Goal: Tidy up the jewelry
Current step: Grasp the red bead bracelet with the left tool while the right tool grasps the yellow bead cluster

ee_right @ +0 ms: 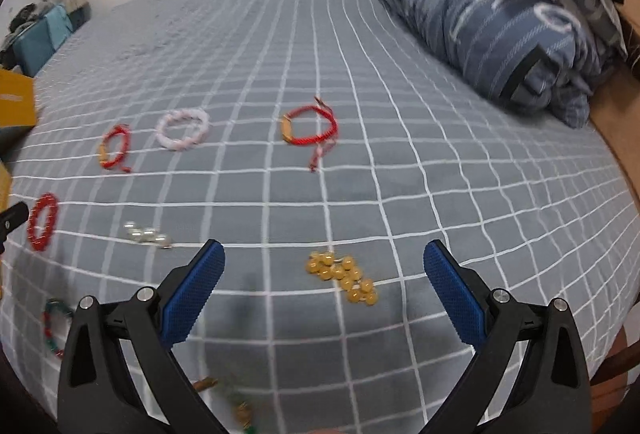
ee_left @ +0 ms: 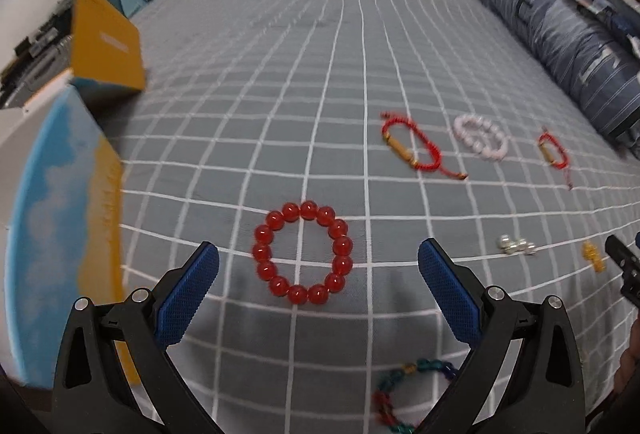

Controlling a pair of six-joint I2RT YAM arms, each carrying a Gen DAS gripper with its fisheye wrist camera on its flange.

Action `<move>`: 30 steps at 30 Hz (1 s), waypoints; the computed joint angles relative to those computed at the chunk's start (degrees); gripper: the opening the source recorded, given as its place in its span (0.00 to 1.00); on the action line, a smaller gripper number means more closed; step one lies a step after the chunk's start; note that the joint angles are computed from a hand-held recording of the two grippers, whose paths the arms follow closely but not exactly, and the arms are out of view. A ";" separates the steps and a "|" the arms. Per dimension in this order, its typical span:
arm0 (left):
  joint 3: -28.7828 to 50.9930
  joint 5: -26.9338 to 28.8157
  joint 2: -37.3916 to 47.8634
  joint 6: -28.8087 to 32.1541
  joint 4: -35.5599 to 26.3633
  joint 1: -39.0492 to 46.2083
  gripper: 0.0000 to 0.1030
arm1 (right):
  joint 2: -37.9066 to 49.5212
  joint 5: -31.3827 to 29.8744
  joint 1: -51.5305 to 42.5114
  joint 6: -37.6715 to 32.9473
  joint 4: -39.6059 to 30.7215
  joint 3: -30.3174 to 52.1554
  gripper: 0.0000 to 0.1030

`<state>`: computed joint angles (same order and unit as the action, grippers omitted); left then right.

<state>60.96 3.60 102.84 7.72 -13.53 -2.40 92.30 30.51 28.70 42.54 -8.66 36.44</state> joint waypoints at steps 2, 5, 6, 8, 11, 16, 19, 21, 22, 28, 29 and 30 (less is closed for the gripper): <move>1.35 0.21 2.95 -0.11 0.73 -0.24 0.94 | 2.08 -3.18 -2.89 -1.26 2.58 -0.32 0.93; 3.16 -1.22 6.18 -1.17 0.51 -1.01 0.94 | 4.00 -5.41 -5.14 -2.64 3.75 0.25 0.93; 3.47 -1.72 7.05 -1.33 0.56 -1.37 0.94 | 4.24 -5.78 -5.62 -3.02 3.88 0.23 0.93; 4.01 -2.94 8.30 -0.74 0.73 -2.19 0.94 | 5.39 -6.79 -6.43 -3.59 4.67 0.31 0.93; 4.15 -4.51 9.42 -0.53 2.28 -2.80 0.95 | 7.26 -7.76 -6.95 -4.43 4.82 1.34 0.93; 6.63 -3.35 12.07 -1.49 1.21 -1.99 0.95 | 10.14 -9.01 -6.99 -4.13 4.94 2.64 0.88; 7.88 -1.42 12.90 -1.66 0.13 -1.02 0.95 | 10.27 -9.35 -7.01 -4.07 4.34 3.19 0.85; 8.35 -0.74 13.15 -1.90 -0.51 -0.71 0.95 | 9.94 -10.10 -7.37 -4.16 3.82 3.44 0.81; 8.55 -0.40 13.24 -2.39 -0.82 -0.57 0.95 | 9.61 -10.46 -7.45 -4.09 3.58 3.36 0.79; 8.70 -0.44 12.55 -3.45 -2.71 -0.23 0.75 | 8.33 -11.42 -7.03 -3.64 2.40 3.22 0.56; 8.60 -0.86 12.31 -3.50 -2.88 -0.23 0.71 | 8.19 -11.31 -6.94 -3.37 1.90 3.39 0.50; 8.54 -0.79 12.10 -3.51 -3.06 -0.04 0.65 | 8.10 -11.12 -6.95 -3.21 1.43 3.56 0.43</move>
